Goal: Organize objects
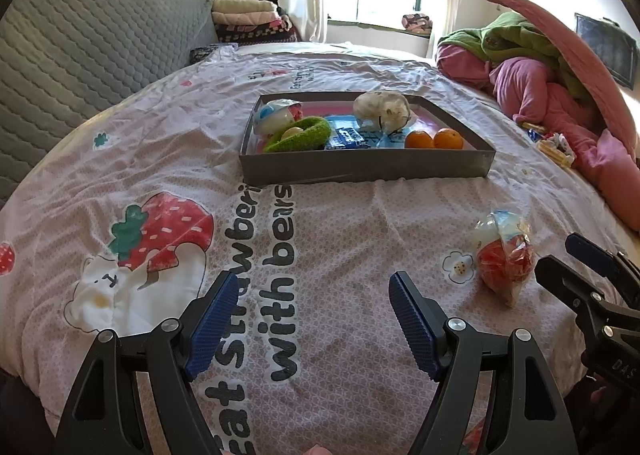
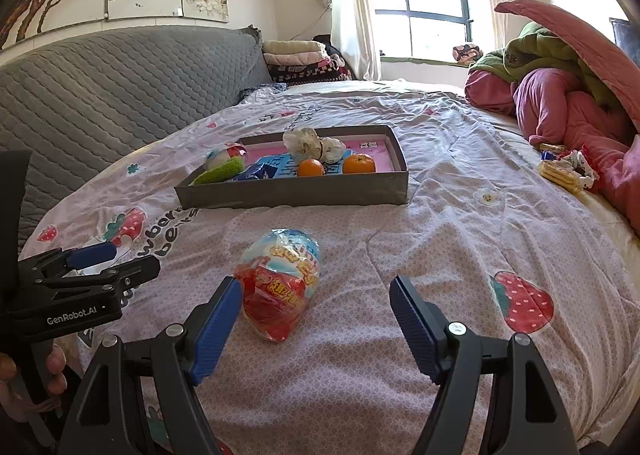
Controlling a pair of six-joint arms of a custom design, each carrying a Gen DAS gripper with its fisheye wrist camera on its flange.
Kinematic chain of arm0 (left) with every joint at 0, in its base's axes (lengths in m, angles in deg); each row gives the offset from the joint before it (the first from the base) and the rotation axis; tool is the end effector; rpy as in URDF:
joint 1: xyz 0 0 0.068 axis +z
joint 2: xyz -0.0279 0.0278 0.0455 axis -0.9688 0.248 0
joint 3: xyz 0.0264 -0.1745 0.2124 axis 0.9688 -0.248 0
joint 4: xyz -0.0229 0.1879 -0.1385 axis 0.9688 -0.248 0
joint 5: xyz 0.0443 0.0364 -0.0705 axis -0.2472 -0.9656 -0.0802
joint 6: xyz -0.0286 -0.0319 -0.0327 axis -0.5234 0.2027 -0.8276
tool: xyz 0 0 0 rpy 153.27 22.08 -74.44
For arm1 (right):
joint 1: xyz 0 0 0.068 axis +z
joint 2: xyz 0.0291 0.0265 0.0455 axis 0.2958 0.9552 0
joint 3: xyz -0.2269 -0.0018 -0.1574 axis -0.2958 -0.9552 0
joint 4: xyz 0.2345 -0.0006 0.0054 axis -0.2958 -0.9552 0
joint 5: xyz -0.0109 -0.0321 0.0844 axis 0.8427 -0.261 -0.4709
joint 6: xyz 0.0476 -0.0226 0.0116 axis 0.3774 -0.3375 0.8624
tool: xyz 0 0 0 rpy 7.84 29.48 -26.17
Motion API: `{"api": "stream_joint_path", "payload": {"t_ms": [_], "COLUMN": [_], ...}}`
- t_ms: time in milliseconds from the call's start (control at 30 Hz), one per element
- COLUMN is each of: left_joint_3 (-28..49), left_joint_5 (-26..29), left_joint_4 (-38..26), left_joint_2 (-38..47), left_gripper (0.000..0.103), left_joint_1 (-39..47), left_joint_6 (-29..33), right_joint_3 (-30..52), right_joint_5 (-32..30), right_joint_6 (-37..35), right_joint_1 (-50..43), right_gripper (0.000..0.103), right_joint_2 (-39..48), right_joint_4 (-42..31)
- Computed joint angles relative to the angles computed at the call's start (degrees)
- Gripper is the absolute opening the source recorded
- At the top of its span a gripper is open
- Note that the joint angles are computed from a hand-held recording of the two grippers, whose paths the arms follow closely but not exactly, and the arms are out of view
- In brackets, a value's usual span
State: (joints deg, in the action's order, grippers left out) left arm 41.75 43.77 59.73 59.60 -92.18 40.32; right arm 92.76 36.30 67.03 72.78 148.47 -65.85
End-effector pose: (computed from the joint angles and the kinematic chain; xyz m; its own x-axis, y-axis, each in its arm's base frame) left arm 0.3102 -0.0986 0.1001 -0.6106 0.2975 -0.7339 0.4721 0.8808 -0.0357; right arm 0.1927 0.2341 0.0943 -0.5365 0.2230 -0.8139 0.2471 0.9637 0.1012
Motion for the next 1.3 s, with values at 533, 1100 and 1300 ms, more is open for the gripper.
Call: {"api": "stream_joint_path", "payload": {"t_ms": [533,1100,1300], "left_joint_3": [0.4,0.8,1.0], "left_joint_5": [0.0,0.2,0.3], "left_joint_4": [-0.8,-1.3,-1.4], "left_joint_2": [0.1,0.5,0.8], "left_gripper": [0.079,0.079,0.079], "left_joint_1": [0.1,0.2,0.3], "left_joint_6": [0.1,0.1,0.1], "right_joint_3": [0.0,-0.4,-0.5], "right_joint_5": [-0.3,-0.3,-0.4], "right_joint_6": [-0.4,-0.6,-0.9], "right_joint_1": [-0.2,-0.1,-0.2], "right_gripper": [0.076,0.076,0.076], "right_joint_2": [0.3,0.3,0.3], "right_joint_4": [0.6,1.1,1.5]}}
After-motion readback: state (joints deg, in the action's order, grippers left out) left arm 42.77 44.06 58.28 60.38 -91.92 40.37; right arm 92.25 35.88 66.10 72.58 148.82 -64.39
